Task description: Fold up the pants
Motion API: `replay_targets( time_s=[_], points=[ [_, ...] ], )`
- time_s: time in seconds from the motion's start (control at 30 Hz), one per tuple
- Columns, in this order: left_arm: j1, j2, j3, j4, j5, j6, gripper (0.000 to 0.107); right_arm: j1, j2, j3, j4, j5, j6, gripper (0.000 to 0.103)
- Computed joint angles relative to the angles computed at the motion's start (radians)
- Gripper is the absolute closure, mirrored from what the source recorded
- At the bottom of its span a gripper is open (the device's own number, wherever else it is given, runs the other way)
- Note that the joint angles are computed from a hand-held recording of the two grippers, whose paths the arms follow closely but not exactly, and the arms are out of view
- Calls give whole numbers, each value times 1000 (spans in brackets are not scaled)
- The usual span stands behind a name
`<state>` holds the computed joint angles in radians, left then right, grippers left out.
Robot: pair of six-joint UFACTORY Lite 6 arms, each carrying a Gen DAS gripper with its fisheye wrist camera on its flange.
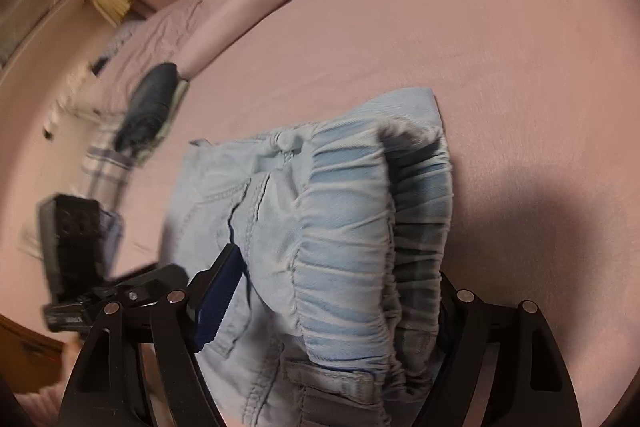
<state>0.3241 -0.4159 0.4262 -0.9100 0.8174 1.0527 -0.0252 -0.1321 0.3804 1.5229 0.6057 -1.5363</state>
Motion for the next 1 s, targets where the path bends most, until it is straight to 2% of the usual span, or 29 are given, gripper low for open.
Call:
replay_targets(
  time_s=[0.1, 0.27, 0.3, 0.33, 0.47, 0.53, 0.63, 0.8, 0.9, 1.0],
  points=[
    [-9, -63, -23, 56, -37, -51, 50, 60, -76, -28, -8, -86, 43, 32],
    [-39, -150, -56, 111, -73, -125, 62, 112, -198, -80, -9, -156, 71, 42],
    [-42, -178, -61, 122, -69, -140, 69, 117, -224, -87, -22, -165, 84, 43],
    [-59, -198, -67, 126, -72, -162, 72, 124, -253, -95, -38, -174, 100, 47],
    [-61, -271, -75, 126, -30, -158, 73, 201, -375, -125, -125, -241, 225, 54],
    [-57, -310, -81, 139, -14, -168, 79, 220, -419, -137, -157, -256, 263, 56],
    [9, -350, -79, 133, 49, -147, 86, 258, -495, -155, -246, -279, 374, 59],
    [134, -440, -72, 136, 177, -107, 86, 335, -624, -172, -466, -298, 637, 62],
    [149, -473, -53, 136, 213, -131, 86, 392, -689, -174, -633, -309, 829, 62],
    [269, -525, -38, 134, 322, -77, 86, 461, -739, -166, -821, -322, 1051, 62]
  ],
)
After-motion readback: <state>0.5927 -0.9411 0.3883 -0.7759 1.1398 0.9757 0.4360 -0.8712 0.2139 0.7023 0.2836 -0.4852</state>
